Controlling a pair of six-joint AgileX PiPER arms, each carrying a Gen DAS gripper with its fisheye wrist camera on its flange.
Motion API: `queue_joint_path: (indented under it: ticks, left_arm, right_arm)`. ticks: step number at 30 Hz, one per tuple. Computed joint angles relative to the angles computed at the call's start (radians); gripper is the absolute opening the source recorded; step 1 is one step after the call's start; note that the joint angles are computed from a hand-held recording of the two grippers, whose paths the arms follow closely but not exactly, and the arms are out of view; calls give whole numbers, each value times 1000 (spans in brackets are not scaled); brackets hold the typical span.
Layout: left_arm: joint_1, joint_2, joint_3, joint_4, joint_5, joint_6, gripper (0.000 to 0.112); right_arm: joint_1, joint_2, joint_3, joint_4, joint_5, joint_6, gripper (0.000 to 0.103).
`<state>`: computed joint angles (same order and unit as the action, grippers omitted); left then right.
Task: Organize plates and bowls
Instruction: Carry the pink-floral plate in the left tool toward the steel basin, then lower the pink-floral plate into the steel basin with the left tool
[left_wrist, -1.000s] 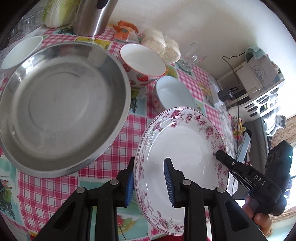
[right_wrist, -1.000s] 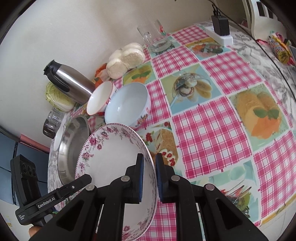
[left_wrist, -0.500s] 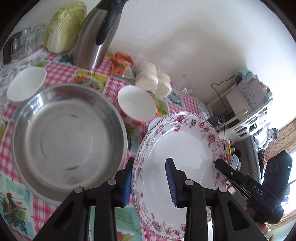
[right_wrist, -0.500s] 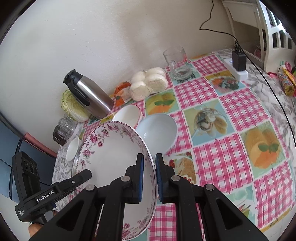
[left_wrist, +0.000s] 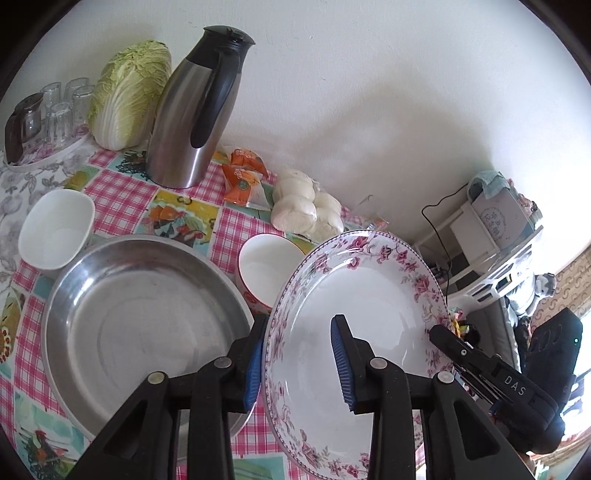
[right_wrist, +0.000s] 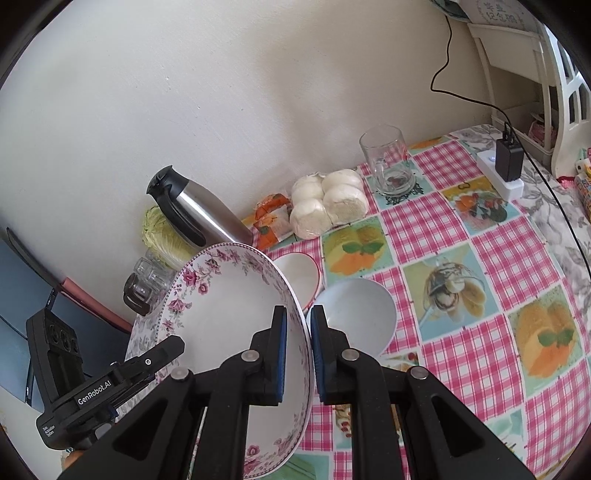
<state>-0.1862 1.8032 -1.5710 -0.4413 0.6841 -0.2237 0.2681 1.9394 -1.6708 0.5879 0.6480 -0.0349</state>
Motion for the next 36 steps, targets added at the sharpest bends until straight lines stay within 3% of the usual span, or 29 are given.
queue_joint_path:
  ticks: [26, 36]
  left_arm:
    - [209, 37, 160, -262, -74, 211, 38]
    - [306, 40, 185, -223, -68, 211, 38]
  right_arm:
    - [112, 282, -321, -56, 106, 126, 15]
    - [199, 497, -644, -162, 262, 260, 15]
